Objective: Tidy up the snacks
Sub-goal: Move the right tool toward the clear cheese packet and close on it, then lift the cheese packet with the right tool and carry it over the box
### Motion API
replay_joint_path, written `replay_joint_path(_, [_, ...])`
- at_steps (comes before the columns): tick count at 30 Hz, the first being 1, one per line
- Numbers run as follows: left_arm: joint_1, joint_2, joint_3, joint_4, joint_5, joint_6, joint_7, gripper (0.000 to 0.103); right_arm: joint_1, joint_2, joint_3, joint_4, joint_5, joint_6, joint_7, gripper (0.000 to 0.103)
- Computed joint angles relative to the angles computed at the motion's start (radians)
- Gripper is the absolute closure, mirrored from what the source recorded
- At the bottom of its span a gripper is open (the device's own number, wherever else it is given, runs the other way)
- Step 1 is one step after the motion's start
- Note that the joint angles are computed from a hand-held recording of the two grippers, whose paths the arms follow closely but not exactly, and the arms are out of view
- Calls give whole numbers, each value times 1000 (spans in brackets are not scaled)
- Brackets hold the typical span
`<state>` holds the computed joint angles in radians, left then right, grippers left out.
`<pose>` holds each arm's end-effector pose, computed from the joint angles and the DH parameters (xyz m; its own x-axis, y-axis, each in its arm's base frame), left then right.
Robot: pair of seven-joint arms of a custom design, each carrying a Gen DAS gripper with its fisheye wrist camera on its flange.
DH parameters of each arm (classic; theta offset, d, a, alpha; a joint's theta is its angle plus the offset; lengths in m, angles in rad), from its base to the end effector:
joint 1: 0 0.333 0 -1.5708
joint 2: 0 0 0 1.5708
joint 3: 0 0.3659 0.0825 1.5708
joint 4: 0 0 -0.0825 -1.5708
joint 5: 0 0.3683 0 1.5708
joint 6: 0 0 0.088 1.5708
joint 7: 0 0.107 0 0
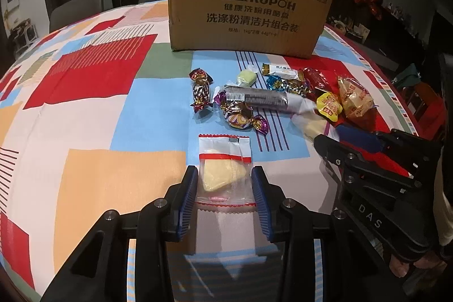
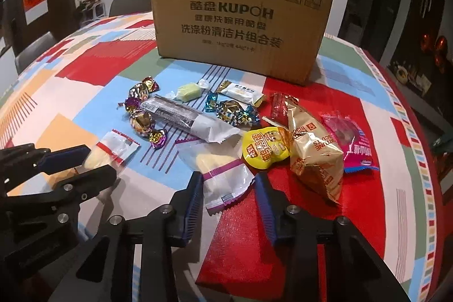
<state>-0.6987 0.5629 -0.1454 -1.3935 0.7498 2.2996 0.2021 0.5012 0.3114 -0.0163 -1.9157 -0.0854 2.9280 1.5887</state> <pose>0.5344 -0.5377 0.4725 0.1187 -0.9888 0.0902 -0.7824 -0.1491 -0.6046 0.5887 0.3176 0.4714 0.4996 -0.8641 0.0610 -0.6426 -0.4169 -0.6429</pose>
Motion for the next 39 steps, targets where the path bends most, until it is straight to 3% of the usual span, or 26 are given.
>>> replay_joint_path(7, [-16,-22,2,-11,34,-10,-12,65,11,-38,-7,-49,-21,22,16,87])
replay_joint_path(10, [-24,-32,2,-15,53,-15,-22,65,-13,-60,24,-74,13,36,-7,90])
replay_joint_path(17, [-39,-53,0,-17,105,-34,-41,65,-30,-103,48,-114,53,55,-16,93])
replay_joint_path(27, [-60,-80,-6,0,180,-65,-52,65,-18,-167,34,-163,25,138,28,97])
replay_joint_path(34, [-62,-94,-15,5,204,-76,-53,66,-47,-188,73,-169,85,159,-13,98])
replay_joint_path(39, [-54,-95,-11,22,218,-65,-46,66,-27,-189,46,-151,54,188,16,98])
